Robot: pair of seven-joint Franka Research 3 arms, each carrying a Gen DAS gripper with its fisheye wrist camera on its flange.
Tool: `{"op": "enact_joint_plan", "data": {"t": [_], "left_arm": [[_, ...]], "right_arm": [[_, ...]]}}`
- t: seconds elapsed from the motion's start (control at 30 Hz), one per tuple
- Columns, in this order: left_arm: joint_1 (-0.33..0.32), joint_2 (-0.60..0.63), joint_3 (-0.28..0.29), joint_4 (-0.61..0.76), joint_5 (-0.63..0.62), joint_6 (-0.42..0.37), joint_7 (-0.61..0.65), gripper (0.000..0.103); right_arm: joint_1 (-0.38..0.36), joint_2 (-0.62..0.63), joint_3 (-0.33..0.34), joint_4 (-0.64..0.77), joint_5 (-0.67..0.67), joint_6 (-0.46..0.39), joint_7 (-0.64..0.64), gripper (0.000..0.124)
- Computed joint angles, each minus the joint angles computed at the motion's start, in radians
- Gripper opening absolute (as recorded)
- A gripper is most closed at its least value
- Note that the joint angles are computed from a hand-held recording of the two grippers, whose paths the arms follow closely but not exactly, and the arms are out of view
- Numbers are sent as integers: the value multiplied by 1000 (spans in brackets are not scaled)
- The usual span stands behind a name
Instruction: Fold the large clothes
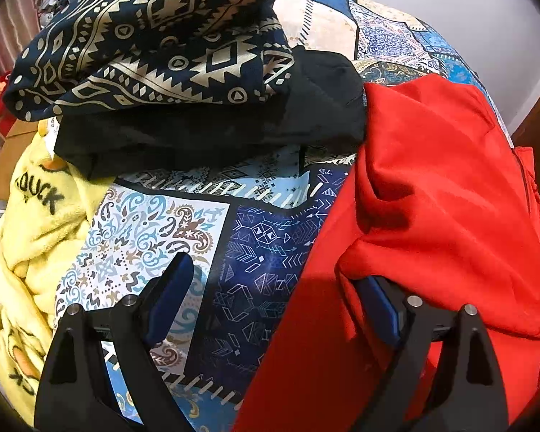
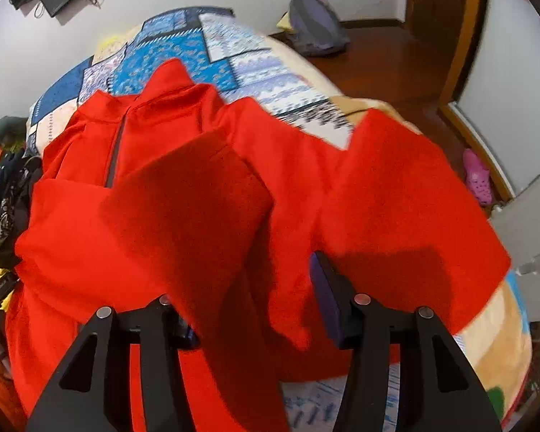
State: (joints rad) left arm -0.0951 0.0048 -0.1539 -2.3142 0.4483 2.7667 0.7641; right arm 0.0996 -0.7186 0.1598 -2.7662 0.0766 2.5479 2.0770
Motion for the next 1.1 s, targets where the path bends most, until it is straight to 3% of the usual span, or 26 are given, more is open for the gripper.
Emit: {"op": "enact_joint_plan", "data": {"t": [0.17,0.37,0.47,0.67,0.8,1.1], "left_arm": [[0,14,0,19,-21,-8,42,90],[2,-17,0,-12,-151,6,168,90],[-1,-58,-6,-33,-112,-19,183,90],[-6,-172,-24,-78,-24,-45,186,90],[-23,-222,-30,-76,-35,-31,217,90],[-88,-155,-68,38,-74,-1,272,90]], "right_arm": [[-5,-32,-8,-11,-18,-53,-16,47],[-1,-101,-29,-25,-7,-117,-59,47],[-17,-146,-43,-30,5,-128,-67,49],[-95,-245,-42,-21,-26,-158,-88,49],[-156,-287,-35,-7,-75,-184,-108,49],[-225,-279,-85,-53,-88,-225,-137,50]]}}
